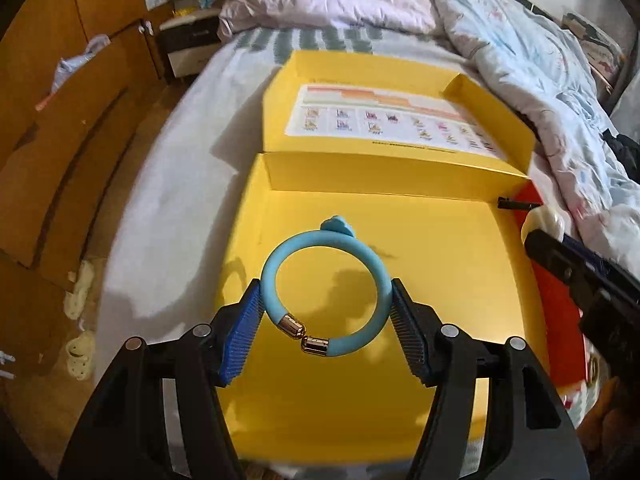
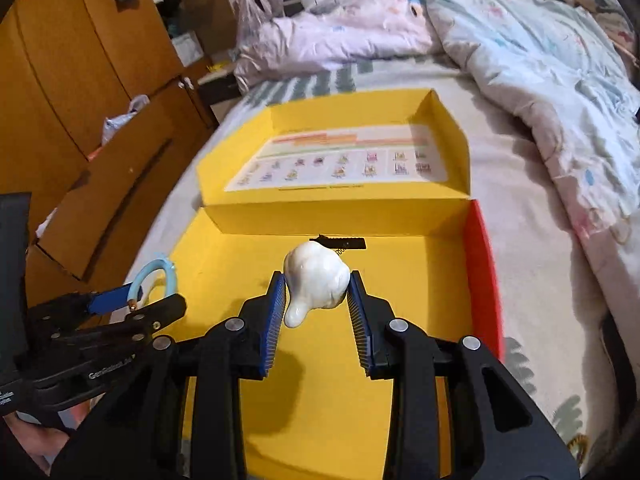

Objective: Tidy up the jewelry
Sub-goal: 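Carry both items into the yellow box and open both tools to release them, then lift both open tools out of the yellow box back over the bed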

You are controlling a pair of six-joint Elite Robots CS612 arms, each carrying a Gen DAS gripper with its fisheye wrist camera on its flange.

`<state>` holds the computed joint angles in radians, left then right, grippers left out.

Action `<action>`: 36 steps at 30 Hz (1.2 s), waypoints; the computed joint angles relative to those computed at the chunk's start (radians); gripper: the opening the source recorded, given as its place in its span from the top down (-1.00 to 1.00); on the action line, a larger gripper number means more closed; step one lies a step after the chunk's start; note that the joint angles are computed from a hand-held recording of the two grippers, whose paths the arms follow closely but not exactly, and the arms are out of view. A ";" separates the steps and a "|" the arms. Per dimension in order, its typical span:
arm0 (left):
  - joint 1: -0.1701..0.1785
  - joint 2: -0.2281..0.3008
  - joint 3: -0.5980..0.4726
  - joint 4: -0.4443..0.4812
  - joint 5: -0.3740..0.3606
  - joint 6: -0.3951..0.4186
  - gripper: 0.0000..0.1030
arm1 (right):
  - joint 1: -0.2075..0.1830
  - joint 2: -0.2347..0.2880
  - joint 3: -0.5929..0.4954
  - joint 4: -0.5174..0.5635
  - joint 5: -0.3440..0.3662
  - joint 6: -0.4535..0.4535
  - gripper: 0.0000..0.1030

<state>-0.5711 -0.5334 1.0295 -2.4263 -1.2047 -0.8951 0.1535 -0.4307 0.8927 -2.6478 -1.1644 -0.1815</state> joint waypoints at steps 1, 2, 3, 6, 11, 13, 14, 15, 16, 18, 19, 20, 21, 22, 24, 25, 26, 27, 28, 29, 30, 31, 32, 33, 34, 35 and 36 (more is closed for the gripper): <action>0.007 0.015 -0.022 0.005 -0.016 0.003 -0.22 | 0.002 0.013 -0.024 0.019 -0.010 -0.003 0.37; 0.012 0.029 -0.047 0.016 -0.026 0.007 -0.22 | 0.004 0.026 -0.048 0.038 -0.021 -0.005 0.37; 0.017 0.045 -0.071 0.026 -0.035 0.013 -0.22 | 0.007 0.041 -0.076 0.063 -0.030 -0.012 0.37; 0.030 0.082 -0.125 0.057 -0.072 0.017 -0.22 | 0.013 0.076 -0.138 0.116 -0.074 -0.037 0.37; 0.047 0.141 -0.215 0.103 -0.117 0.017 -0.22 | 0.010 0.133 -0.249 0.223 -0.091 -0.024 0.37; 0.049 0.155 -0.237 0.116 -0.133 0.024 -0.22 | 0.008 0.152 -0.285 0.254 -0.086 -0.020 0.37; 0.051 0.164 -0.253 0.129 -0.140 0.026 -0.22 | 0.008 0.162 -0.303 0.266 -0.094 -0.017 0.37; 0.052 0.168 -0.259 0.134 -0.147 0.026 -0.22 | 0.009 0.168 -0.314 0.273 -0.093 -0.017 0.37; 0.054 0.172 -0.265 0.142 -0.158 0.026 -0.22 | 0.009 0.174 -0.325 0.284 -0.086 -0.015 0.37; 0.058 0.177 -0.275 0.156 -0.172 0.027 -0.23 | 0.011 0.188 -0.355 0.319 -0.079 -0.016 0.36; 0.058 0.177 -0.277 0.154 -0.173 0.028 -0.23 | 0.013 0.189 -0.355 0.314 -0.078 -0.016 0.35; 0.059 0.178 -0.278 0.154 -0.172 0.028 -0.23 | 0.015 0.188 -0.354 0.308 -0.081 -0.018 0.34; 0.059 0.176 -0.276 0.154 -0.168 0.027 -0.24 | 0.018 0.188 -0.353 0.303 -0.090 -0.026 0.31; 0.058 0.174 -0.274 0.158 -0.160 0.026 -0.24 | 0.021 0.189 -0.356 0.302 -0.099 -0.030 0.31; 0.056 0.171 -0.271 0.171 -0.147 0.018 -0.25 | 0.025 0.180 -0.339 0.284 -0.119 -0.037 0.29; 0.056 0.172 -0.274 0.175 -0.148 0.017 -0.25 | 0.027 0.177 -0.335 0.283 -0.125 -0.043 0.28; 0.056 0.169 -0.271 0.176 -0.152 0.015 -0.28 | 0.027 0.171 -0.325 0.275 -0.131 -0.049 0.23; 0.056 0.164 -0.264 0.175 -0.153 0.011 -0.30 | 0.027 0.167 -0.318 0.265 -0.136 -0.048 0.19; 0.056 0.158 -0.254 0.168 -0.151 0.006 -0.32 | 0.027 0.160 -0.306 0.249 -0.136 -0.043 0.17; 0.055 0.149 -0.240 0.160 -0.147 0.000 -0.32 | 0.023 0.150 -0.290 0.236 -0.129 -0.037 0.17; 0.055 0.142 -0.233 0.156 -0.146 -0.002 -0.32 | 0.021 0.144 -0.281 0.230 -0.124 -0.034 0.16; 0.055 0.128 -0.214 0.144 -0.142 -0.004 -0.35 | 0.017 0.129 -0.259 0.213 -0.117 -0.030 0.16; 0.053 0.113 -0.196 0.135 -0.134 -0.009 -0.42 | 0.015 0.118 -0.241 0.197 -0.116 -0.027 0.15; 0.050 0.096 -0.173 0.124 -0.122 -0.015 -0.45 | 0.011 0.095 -0.202 0.161 -0.111 -0.023 0.13; 0.045 0.074 -0.144 0.113 -0.102 -0.022 -0.48 | 0.006 0.076 -0.172 0.134 -0.104 -0.017 0.12; 0.041 0.053 -0.117 0.106 -0.087 -0.025 -0.49 | 0.002 0.055 -0.137 0.107 -0.094 -0.012 0.07; 0.038 0.034 -0.093 0.096 -0.075 -0.025 -0.50 | -0.006 0.025 -0.083 0.063 -0.075 -0.003 -0.01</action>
<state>-0.5327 -0.4994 0.9369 -2.3301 -1.2792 -0.9204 0.1475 -0.4061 0.8099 -2.5846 -1.2395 -0.1846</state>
